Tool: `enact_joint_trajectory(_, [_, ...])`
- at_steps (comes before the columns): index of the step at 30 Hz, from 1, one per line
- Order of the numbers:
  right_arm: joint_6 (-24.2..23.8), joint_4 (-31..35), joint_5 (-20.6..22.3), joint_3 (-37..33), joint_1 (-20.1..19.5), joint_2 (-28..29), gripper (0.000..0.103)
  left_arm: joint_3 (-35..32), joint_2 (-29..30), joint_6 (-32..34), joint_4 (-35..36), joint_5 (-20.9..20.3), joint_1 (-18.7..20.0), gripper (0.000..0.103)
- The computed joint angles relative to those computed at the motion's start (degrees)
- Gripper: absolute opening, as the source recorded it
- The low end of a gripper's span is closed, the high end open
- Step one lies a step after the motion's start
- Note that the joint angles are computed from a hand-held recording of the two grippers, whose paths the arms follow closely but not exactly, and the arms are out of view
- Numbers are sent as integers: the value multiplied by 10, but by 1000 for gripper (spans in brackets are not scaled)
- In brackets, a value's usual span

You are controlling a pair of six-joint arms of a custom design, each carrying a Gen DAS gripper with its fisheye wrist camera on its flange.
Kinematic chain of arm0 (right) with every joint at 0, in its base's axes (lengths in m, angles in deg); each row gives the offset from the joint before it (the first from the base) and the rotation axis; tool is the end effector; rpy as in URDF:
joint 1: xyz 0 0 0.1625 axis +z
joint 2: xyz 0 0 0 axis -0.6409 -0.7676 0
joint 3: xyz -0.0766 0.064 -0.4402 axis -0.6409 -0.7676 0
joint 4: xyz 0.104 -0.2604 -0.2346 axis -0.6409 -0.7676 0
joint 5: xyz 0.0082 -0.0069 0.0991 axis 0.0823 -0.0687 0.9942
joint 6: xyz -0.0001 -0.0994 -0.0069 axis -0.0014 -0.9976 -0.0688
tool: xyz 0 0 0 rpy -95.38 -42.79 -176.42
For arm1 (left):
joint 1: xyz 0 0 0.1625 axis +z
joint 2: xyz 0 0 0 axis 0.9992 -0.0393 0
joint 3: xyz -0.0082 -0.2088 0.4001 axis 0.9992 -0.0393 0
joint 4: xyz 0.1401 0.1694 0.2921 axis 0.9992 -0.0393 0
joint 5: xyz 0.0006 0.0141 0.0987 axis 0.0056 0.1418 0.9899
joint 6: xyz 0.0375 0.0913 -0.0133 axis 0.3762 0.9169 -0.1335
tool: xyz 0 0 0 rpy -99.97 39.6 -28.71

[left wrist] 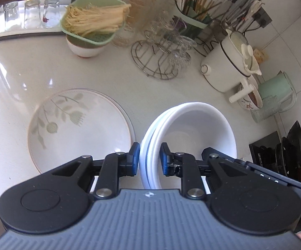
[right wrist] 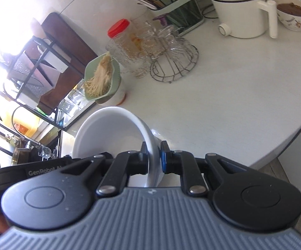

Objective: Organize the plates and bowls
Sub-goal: 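Carry the nested bowls with both grippers and lower them onto the leaf plates, then open both grippers and release the bowls on the plate stack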

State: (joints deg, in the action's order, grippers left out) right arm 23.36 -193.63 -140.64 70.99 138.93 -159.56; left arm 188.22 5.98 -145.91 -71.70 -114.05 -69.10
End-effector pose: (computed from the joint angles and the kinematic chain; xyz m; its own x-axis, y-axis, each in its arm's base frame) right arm 0.1786 -0.3907 0.2958 -0.9086 -0.3338 0.2509 -0.3953 0.8812 -0.2593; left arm -0.3225 -0.3253 0.1085 -0.8543 -0.4541 -0.2528 -0.1375 0.6665 -0.7327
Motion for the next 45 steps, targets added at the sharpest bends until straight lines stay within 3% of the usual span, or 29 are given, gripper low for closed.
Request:
enact_joint_trajectory(9, [19, -55, -17, -2, 55, 75, 16, 57, -79, -11, 33, 14, 7, 25])
enact_joint_trajectory(16, [31, -84, -43, -2, 76, 152, 16, 125, -115, 8, -16, 4, 35, 25])
enact_joint_trajectory(21, [68, -91, -66, 5, 77, 182, 16, 160, -111, 72, -91, -11, 69, 25])
enact_joint_trajectory(27, [87, -151, -104, 20, 84, 216, 16, 179, -90, 154, -181, -32, 104, 25])
enact_joint_trajectory(33, [102, -148, -133, 27, 86, 221, 17, 171, -73, 205, -205, -55, 123, 25])
enact_joint_trajectory(40, [87, -149, -140, 23, 88, 231, 17, 173, -71, 221, -234, -70, 150, 25])
enact_joint_trajectory(43, [63, -159, -139, 25, 90, 225, 34, 163, -81, 194, -197, -68, 145, 27])
enact_joint_trajectory(44, [54, -159, -134, 25, 88, 221, 40, 161, -86, 177, -179, -62, 137, 30])
enact_joint_trajectory(45, [47, -155, -127, 24, 86, 216, 40, 159, -92, 157, -157, -55, 126, 35])
